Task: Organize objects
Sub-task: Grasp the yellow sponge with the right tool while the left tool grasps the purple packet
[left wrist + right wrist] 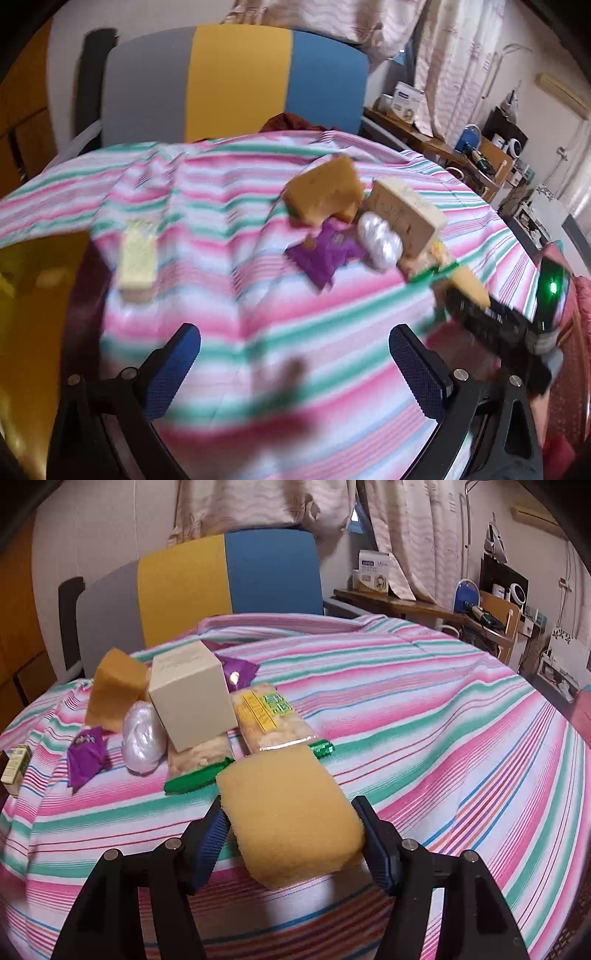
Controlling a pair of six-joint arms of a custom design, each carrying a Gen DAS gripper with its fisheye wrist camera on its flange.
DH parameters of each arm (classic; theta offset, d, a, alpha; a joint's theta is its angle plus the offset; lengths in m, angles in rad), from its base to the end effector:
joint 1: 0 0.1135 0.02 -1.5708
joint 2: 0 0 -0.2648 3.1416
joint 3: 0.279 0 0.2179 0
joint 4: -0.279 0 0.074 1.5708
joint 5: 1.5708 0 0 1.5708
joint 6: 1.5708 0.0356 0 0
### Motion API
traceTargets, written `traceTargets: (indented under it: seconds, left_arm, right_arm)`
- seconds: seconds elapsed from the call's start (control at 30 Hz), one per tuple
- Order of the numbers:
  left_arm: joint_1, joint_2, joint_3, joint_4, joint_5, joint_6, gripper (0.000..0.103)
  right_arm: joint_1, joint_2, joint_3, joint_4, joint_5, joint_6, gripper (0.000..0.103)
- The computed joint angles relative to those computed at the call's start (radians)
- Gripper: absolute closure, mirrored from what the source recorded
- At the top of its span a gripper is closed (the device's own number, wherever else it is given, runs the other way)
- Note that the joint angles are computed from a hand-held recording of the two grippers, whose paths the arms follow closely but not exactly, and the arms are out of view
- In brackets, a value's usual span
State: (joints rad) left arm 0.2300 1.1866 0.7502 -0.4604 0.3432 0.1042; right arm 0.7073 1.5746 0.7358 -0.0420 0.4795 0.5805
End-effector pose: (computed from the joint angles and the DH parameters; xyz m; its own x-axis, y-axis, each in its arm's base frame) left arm 0.2004 0.0346 0.2408 -0.7577 -0.0768 -0.6481 0.0690 0.9781 -0.1966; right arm 0.2181 0.1648 0.1812 -0.6840 0.0555 -0.7274 0.0261 0.9983 0.0516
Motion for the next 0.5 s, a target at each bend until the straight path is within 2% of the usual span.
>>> traceTargets:
  seconds: [0.17,0.23,0.37,0.43,0.47,0.5]
  left_arm:
    - [-0.165,0.203,0.07,0.201,-0.139,-0.043,0.0]
    - [-0.209,0.281,0.103,0.25,-0.193,-0.037,0.0]
    - [-0.247,0.366,0.115,0.335,-0.239,-0.015,0.002]
    - [-0.263,0.394,0.108,0.363,-0.246,0.01,0.009]
    - [-0.273,0.407,0.1,0.376,-0.257,0.031,0.022]
    - [-0.279,0.418,0.094,0.383,-0.261,0.046,0.027]
  right_arm:
    - [-0.007,-0.011,-0.02,0.026,-0.016,0.004,0.035]
    - [-0.003,-0.01,-0.023,0.029,-0.011,0.007,0.035]
    - [0.0,-0.006,-0.021,0.028,-0.008,0.011,0.035]
    - [-0.001,-0.005,-0.021,0.026,-0.01,0.014,0.035]
    - [0.001,-0.007,-0.022,0.026,-0.009,0.015,0.035]
    - [0.001,-0.007,-0.022,0.026,-0.009,0.015,0.035]
